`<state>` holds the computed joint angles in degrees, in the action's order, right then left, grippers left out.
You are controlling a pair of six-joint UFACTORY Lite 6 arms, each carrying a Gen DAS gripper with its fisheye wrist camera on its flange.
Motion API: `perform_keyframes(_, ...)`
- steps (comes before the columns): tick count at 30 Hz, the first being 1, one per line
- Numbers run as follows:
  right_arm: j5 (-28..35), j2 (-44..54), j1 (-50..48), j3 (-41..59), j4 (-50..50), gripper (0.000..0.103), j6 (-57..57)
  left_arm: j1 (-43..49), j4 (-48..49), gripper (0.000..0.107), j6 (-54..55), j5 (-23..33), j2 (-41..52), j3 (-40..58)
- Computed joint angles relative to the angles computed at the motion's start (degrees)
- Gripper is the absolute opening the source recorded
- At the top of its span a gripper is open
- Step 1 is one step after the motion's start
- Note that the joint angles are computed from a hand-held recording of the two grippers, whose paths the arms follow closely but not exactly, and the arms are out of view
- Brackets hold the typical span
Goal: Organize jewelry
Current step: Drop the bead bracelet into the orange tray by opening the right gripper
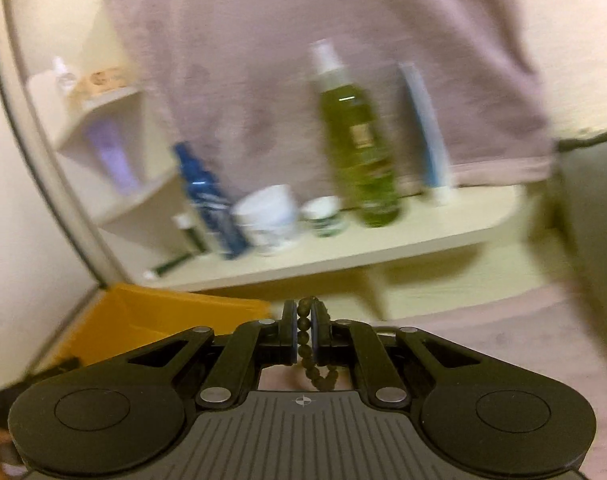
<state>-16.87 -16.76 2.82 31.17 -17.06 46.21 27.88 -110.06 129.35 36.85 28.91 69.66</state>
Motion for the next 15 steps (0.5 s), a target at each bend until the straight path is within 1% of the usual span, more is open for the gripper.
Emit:
perform_keyframes(5,-6.1,10.6,6.1,7.6,-1.2,0.007,4.3,0.0,-0.1,0.007,0.1,0.0,-0.1,-0.1)
perform_keyframes(8,-8.8,17.4,8.9,12.1,-0.9,0.007,5.9,0.1,0.2,0.007,0.0,0.2,-0.2,-0.1)
perform_keyframes(10,-8.5,21.0,10.9,14.4,2.8,0.007,2.9,0.1,0.2,0.007,-0.1,0.2,-0.2,-0.2)
perform_keyframes(11,-8.6,22.7,11.2,15.5,2.1,0.007,3.7,0.1,0.2,0.007,-0.1,0.2,-0.2,-0.2)
perform_keyframes(14,-7.9,26.4,12.6,17.8,5.1,0.007,1.8,0.2,0.2,0.007,-0.1,0.3,-0.2,-0.2)
perform_keyframes(15,-6.7,27.2,13.1,18.7,7.1,0.007,0.2,0.2,0.2,0.007,-0.1,0.3,-0.2,-0.2)
